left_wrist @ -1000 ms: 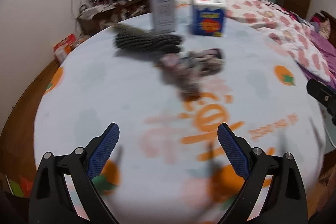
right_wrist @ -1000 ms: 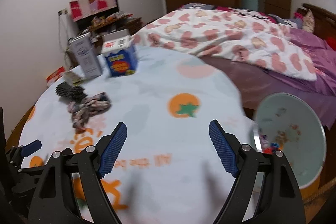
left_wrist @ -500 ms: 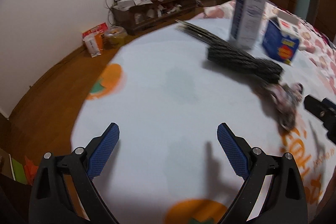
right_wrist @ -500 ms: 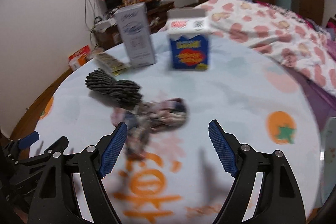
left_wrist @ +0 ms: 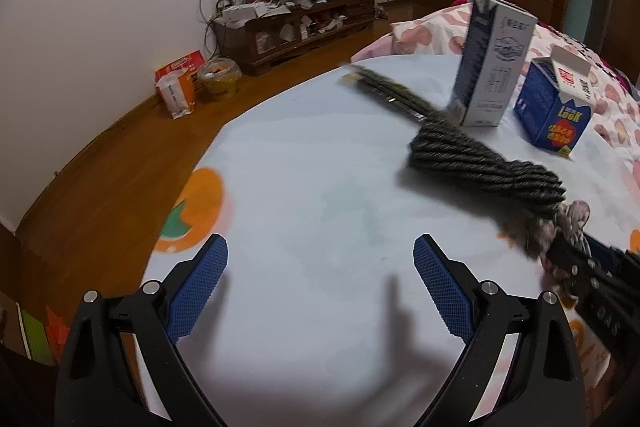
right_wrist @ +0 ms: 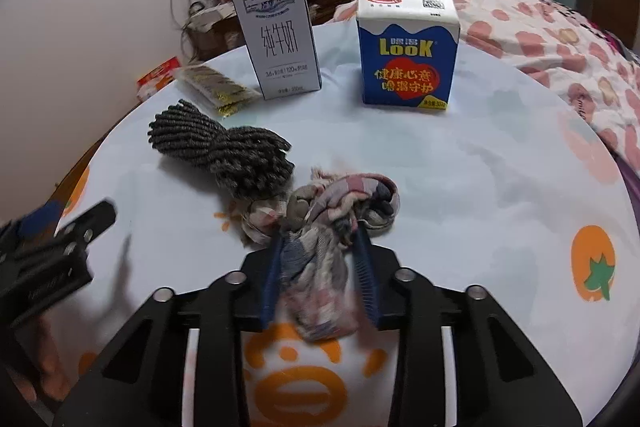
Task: Collect trash
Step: 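Move both tools back over the table toward the grey cloth and dark glove, then grasp the grey cloth with the right gripper while the left gripper grasps the dark knitted glove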
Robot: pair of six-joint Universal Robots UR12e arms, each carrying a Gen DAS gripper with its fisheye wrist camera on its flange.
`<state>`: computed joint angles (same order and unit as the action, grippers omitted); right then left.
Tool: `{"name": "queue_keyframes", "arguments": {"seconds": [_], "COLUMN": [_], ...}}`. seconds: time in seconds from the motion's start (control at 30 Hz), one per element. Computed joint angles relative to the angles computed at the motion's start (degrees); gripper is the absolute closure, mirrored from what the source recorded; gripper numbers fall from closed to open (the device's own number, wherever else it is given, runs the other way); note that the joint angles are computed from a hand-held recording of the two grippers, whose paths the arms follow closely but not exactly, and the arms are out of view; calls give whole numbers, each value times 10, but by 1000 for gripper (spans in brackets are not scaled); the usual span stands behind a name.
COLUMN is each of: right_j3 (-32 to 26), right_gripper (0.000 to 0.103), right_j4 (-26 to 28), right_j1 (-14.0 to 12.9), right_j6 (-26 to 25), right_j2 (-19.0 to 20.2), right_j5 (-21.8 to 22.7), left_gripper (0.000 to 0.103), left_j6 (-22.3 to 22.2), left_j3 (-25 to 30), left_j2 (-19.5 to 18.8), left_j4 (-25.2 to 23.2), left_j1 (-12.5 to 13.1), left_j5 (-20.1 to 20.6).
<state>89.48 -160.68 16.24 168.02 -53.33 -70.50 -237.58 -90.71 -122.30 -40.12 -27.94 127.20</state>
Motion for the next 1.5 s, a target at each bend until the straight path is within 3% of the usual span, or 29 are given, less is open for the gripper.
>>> {"name": "queue_keyframes", "arguments": {"seconds": [0.2, 0.33, 0.43, 0.53, 0.83, 1.07, 1.37, 1.43, 1.5], "right_j3": [13, 21, 14, 2, -4, -9, -11, -12, -12], "right_gripper": [74, 74, 74, 74, 74, 73, 73, 73, 73], "right_j4": [-18, -85, -93, -62, -42, -28, -23, -23, -22], "right_j1": [-14, -21, -27, -35, -33, -37, -37, -37, -37], "right_j6": [-9, -13, -5, 12, 9, 17, 17, 17, 18], "right_j2": [-9, -7, -1, 3, 6, 7, 9, 9, 9], "right_j5": [-24, -85, -108, -90, -87, -73, -71, -71, -70], "left_gripper": [11, 10, 10, 10, 11, 13, 23, 27, 40], "left_j6": [30, 40, 46, 51, 50, 38, 43, 44, 55], "left_j3": [37, 56, 65, 70, 98, 140, 142, 139, 135], "left_j2": [-22, -34, -39, -43, -61, -92, -97, -96, -93], "left_j4": [-4, -11, -12, -1, 29, -22, -20, -13, -6], "left_j1": [-5, -9, -9, -6, 2, 5, 1, 2, 2], "left_j5": [1, 5, 5, -3, -35, -46, -30, -32, -29]}}
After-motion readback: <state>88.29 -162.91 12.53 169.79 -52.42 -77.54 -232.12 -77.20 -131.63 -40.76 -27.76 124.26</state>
